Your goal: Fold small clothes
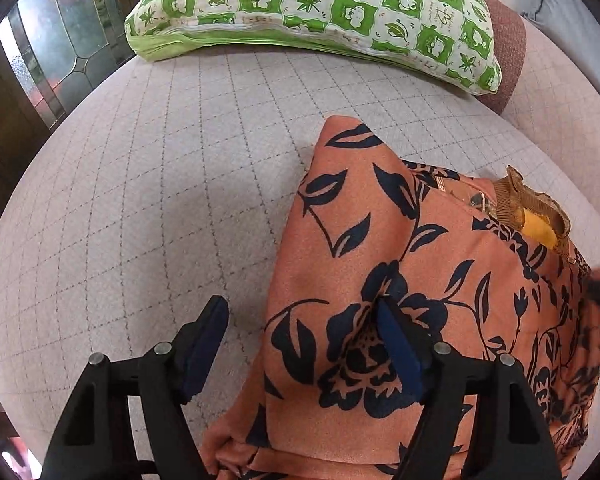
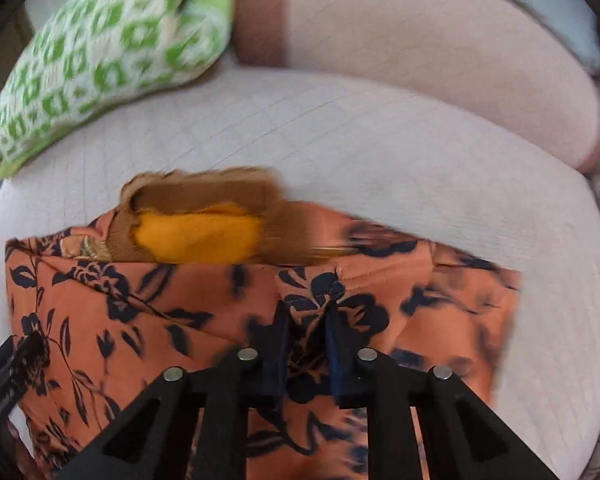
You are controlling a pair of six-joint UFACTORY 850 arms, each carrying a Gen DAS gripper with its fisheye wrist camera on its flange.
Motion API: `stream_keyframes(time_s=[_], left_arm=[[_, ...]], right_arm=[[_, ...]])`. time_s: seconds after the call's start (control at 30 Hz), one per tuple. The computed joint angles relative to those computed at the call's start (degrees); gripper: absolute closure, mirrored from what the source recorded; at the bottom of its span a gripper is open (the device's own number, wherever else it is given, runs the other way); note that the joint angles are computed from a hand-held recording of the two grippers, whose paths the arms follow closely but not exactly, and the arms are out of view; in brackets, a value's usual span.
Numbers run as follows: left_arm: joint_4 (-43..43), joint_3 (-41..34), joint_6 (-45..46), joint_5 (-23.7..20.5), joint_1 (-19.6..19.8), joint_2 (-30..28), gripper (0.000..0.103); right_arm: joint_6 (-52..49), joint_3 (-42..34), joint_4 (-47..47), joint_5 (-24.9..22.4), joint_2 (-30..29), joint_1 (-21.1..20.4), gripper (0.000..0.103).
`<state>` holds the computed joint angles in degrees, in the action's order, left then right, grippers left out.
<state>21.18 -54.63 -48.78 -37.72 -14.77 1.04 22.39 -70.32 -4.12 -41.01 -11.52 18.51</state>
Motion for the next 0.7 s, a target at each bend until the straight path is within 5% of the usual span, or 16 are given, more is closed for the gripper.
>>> stream_keyframes(time_s=[0.2,0.3,0.37,0.4,0.57,0.63,0.7], left_arm=[[6.14,-0.2,-6.79,-2.33,-3.32,-0.11,0.026],[10.64,-0.26,-10.44,-4.54,-5.39,-0.1,0.026],[13.14,-0.31,-12.18,-5.89,-6.55,-0.01,0.026],[14.4,-0.26,-13.19,-6.5,-7.05,0.06,0.026],[18.59,-0.09,-16.79,-8.05,-8.42,0.38,0.026],[19.27,-0.29,-17.31,-8.3,-8.79,-0.02,0.026],[20.53,-0.26,-18.4,-8.7,-9.29,-0.3,0.026]], right_arm=[[-9.25,16.67,14.97,5.1,15.61,-12.12,0.088],[-19.06,24.32,28.31,3.73,20.61,-18.76,0.074],[-21.5,29.14,31.45,5.34,25.05,-20.08,0.059],[-21.74,30.67,32.12,6.27,26.9,-20.41,0.041],[-27.89,34.52,41.89,11.2,33.82,-23.76,0.036],[-28.95,32.92,42.78,15.01,32.25,-22.45,0.024],[-29.96,30.46,43.66,17.77,28.12,-21.38,0.024]])
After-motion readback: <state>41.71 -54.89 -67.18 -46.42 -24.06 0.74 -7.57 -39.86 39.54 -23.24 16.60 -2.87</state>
